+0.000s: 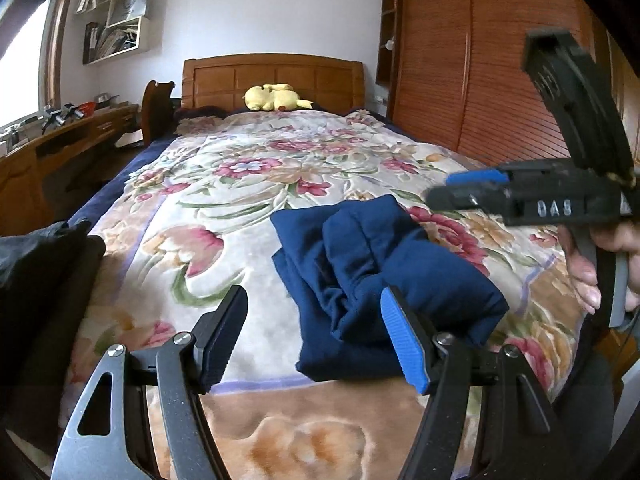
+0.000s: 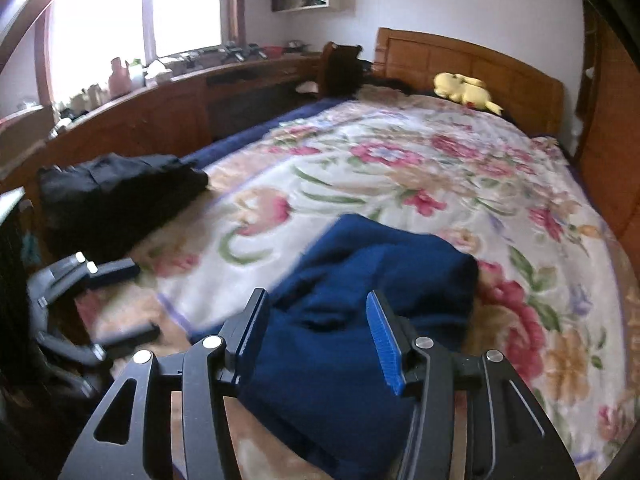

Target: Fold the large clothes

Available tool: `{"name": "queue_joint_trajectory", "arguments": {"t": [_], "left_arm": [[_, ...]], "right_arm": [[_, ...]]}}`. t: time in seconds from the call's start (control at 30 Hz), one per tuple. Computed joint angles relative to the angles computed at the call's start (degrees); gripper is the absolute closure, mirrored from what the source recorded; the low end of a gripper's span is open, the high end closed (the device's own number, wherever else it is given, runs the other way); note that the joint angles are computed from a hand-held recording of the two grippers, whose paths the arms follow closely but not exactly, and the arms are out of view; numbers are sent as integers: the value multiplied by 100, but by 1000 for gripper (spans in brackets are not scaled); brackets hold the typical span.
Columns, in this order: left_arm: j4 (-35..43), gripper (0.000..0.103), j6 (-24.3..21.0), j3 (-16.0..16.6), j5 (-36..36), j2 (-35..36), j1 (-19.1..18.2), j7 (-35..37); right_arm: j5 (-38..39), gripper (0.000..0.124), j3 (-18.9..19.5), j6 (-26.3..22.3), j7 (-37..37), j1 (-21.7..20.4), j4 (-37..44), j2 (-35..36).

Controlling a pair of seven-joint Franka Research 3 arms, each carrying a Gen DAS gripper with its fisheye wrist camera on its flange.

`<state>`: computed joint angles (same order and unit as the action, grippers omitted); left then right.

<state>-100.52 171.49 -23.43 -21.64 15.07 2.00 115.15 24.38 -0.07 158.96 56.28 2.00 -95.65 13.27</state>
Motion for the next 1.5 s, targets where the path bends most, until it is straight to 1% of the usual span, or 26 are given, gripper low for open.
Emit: {"name": "queue_joint_trajectory", "arguments": {"t": [0.13,0.2,0.27,0.4,0.5,0.57,0.63,0.7,0.77,0.87,1.0,1.17,1.23,1.27,1.3,1.33,1.37,1.4,1.47,1.5], "left_arm": [[81,33,-95,37,120,63,-72,-82],[89,33,-132,-10,78,77,-51,-43],[154,33,-212,43,150,123,-114,-113],[265,33,-317,136,343,217,-244,-272],[368,33,-414,216,524,300,-345,-453],[427,33,-477,244,631,354,-389,-557],[499,33,-548,304,781,411,-457,-695],[561,33,-587,336,908,467,-502,-798],[621,33,-651,368,1032,518,-540,-902],[674,33,-718,352,1111,571,-533,-971],[769,33,-869,209,972,659,-410,-862],[878,34,-1013,223,900,745,-414,-880],[925,50,-1102,134,765,787,-337,-773],[964,56,-1190,45,637,814,-265,-652],[1009,71,-1287,-57,474,841,-185,-496],[1030,78,-1363,-117,341,847,-142,-367],[981,83,-1299,-74,334,807,-189,-315],[927,93,-1219,-29,339,763,-234,-286],[790,94,-983,107,438,653,-342,-341],[760,95,-947,74,387,624,-303,-281]], "right_arm": [[-381,72,-181,207,326,77,-577,-244],[-491,72,-234,293,442,63,-896,-404],[-609,72,-267,294,592,61,-1104,-513],[-416,72,-229,272,537,-36,-1389,-612],[232,72,-117,197,68,-163,-1557,-709],[348,72,-122,165,-21,-152,-1632,-731],[285,72,-152,129,-8,-122,-1621,-668],[-139,72,-238,147,331,-33,-1628,-601],[-245,72,-251,126,413,-38,-1638,-554],[71,72,-169,156,234,-123,-1635,-514],[132,72,-158,354,133,-130,-1707,-487],[371,72,-119,374,-18,-176,-1772,-516],[427,72,-113,453,-51,-166,-1838,-567],[417,72,-115,525,-68,-151,-1884,-592],[350,72,-127,616,-57,-122,-1942,-623],[243,72,-146,695,-22,-89,-2002,-656],[136,72,-166,732,25,-62,-2048,-686],[50,72,-181,755,64,-44,-2095,-727],[225,72,-142,707,-91,-79,-2160,-839],[396,72,-119,697,-219,-97,-2192,-907]]}}
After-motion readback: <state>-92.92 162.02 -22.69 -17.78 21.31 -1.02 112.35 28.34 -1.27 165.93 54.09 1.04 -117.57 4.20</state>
